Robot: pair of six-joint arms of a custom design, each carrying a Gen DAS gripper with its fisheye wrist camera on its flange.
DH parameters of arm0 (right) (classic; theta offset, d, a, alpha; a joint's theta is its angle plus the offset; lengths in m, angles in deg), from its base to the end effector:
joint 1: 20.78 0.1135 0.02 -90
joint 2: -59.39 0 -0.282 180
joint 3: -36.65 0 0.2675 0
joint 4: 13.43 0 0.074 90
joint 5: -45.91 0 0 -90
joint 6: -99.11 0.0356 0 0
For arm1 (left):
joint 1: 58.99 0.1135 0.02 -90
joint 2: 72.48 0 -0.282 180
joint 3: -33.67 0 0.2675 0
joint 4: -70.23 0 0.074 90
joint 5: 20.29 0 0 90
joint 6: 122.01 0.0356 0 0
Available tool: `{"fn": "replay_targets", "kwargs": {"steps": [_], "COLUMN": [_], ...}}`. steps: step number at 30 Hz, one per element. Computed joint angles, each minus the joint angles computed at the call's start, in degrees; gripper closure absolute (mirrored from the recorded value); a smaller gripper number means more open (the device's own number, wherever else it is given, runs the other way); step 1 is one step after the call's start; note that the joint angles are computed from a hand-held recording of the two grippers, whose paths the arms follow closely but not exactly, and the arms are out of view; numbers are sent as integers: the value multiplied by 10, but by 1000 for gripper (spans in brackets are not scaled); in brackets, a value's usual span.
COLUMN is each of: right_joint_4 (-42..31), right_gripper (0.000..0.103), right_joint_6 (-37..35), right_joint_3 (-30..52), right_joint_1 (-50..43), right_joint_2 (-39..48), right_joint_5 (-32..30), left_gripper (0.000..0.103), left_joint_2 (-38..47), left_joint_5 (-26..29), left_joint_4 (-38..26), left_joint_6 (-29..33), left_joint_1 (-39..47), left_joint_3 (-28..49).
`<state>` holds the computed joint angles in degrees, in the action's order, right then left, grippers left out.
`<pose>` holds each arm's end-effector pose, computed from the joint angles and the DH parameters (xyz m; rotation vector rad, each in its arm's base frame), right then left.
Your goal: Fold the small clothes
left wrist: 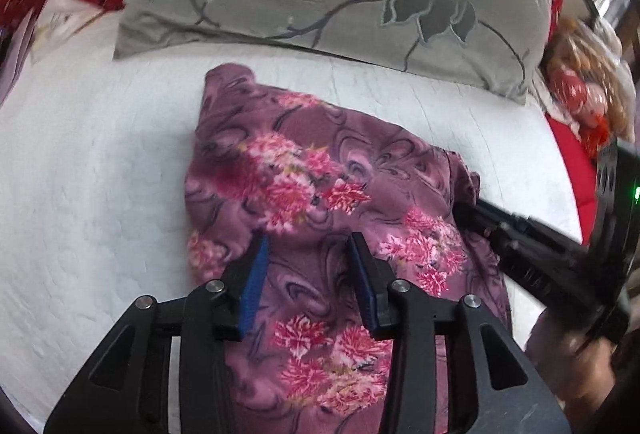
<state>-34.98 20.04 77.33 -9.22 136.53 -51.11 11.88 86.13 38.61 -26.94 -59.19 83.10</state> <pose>0.2248 0.0504 0.1367 -0.0600 2.6010 0.3019 0.2546 -0.0110 0.1418 0.2048 2.6924 -0.3653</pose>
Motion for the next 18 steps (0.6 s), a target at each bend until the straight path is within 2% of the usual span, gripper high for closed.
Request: {"fn": "replay_targets", "kwargs": {"steps": [3, 5, 6, 8, 10, 12, 14, 18], "right_joint_4": [-53, -102, -135, -181, -207, -196, -194, -320], "right_gripper": [80, 73, 73, 73, 64, 63, 61, 60], "right_joint_6": [-16, -55, -84, -114, -117, -87, -61, -30], "right_joint_3": [21, 13, 7, -15, -55, -81, -105, -97], "right_joint_1": [-20, -23, -28, -35, -29, 14, 2, 2], "right_joint_2": [-20, -86, -125, -193, -246, -233, -273, -413], "right_joint_5": [-20, -34, -57, -94, -100, -26, -28, -33], "left_gripper": [65, 64, 62, 38, 37, 35, 37, 37], "left_joint_2": [-37, -106, -137, -190, -182, -155, -173, -256], "left_joint_5": [9, 27, 39, 38, 18, 10, 40, 58], "left_joint_4": [-41, -73, -84, -86, -60, -39, -90, -168], "left_joint_6": [37, 83, 103, 120, 114, 112, 111, 174], "left_joint_1": [16, 50, 69, 93, 82, 77, 119, 189], "left_joint_3": [-2, -35, -55, -104, -140, -159, -144, -154]}}
